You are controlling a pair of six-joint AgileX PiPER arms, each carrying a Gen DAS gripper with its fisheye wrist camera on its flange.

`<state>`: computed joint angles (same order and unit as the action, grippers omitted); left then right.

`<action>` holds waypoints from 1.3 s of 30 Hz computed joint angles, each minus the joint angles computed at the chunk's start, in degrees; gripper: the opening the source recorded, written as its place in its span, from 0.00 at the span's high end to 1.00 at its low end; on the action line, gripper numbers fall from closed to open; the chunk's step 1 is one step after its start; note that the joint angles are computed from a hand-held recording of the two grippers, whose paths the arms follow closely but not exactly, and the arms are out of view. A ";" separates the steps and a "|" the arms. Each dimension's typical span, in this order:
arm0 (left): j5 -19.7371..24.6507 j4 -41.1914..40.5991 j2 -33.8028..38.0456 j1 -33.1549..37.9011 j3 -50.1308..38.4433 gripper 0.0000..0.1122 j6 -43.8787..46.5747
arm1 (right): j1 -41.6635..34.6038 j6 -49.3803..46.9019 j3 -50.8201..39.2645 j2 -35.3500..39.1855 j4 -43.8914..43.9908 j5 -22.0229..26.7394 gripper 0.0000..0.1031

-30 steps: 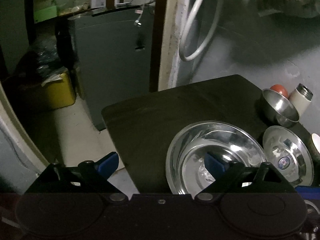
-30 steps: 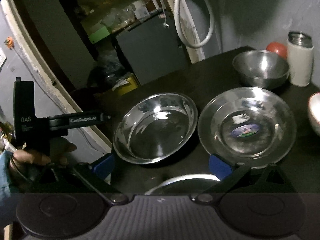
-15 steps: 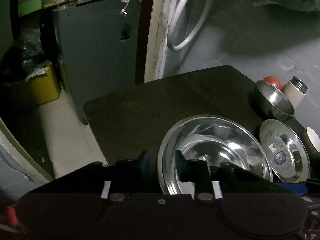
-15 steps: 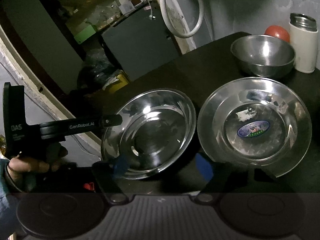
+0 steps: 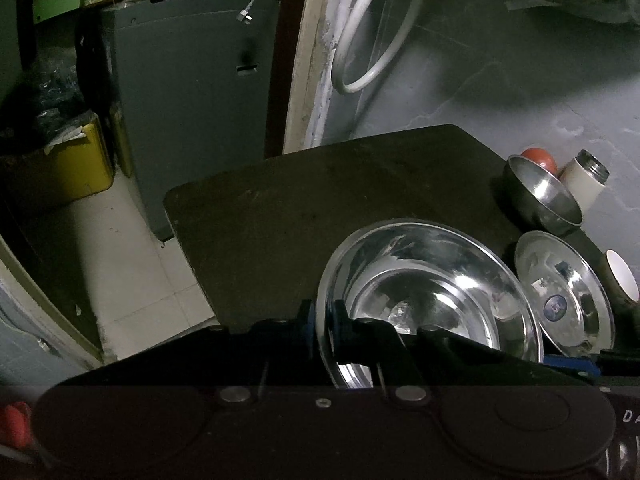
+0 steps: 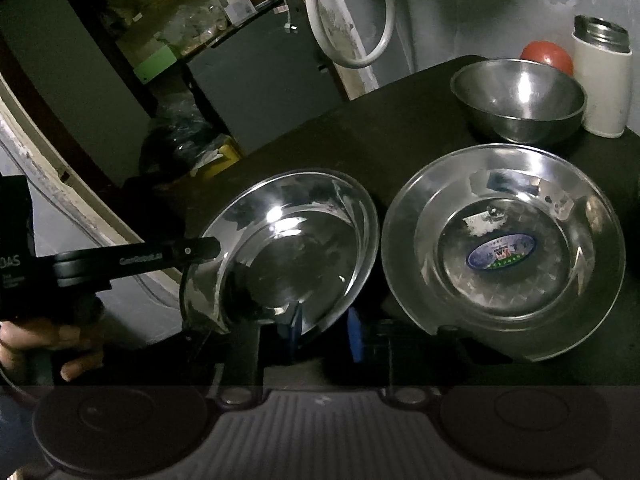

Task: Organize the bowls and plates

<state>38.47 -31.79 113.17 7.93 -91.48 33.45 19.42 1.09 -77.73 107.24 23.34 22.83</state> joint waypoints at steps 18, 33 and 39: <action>-3.58 -11.47 -16.47 1.11 16.72 0.92 7.70 | 0.60 -0.82 6.73 -9.11 -3.86 -2.50 0.75; -3.61 -6.61 -31.18 -5.69 32.41 0.90 6.01 | -0.65 3.64 23.36 -28.39 -9.49 2.46 0.75; -3.72 -2.37 -33.19 -8.71 35.80 0.89 2.97 | 0.53 9.37 28.01 -33.84 -14.41 5.38 0.74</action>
<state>34.75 -34.16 79.99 -0.78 -55.68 36.42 19.95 10.47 -49.71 73.41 8.93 28.21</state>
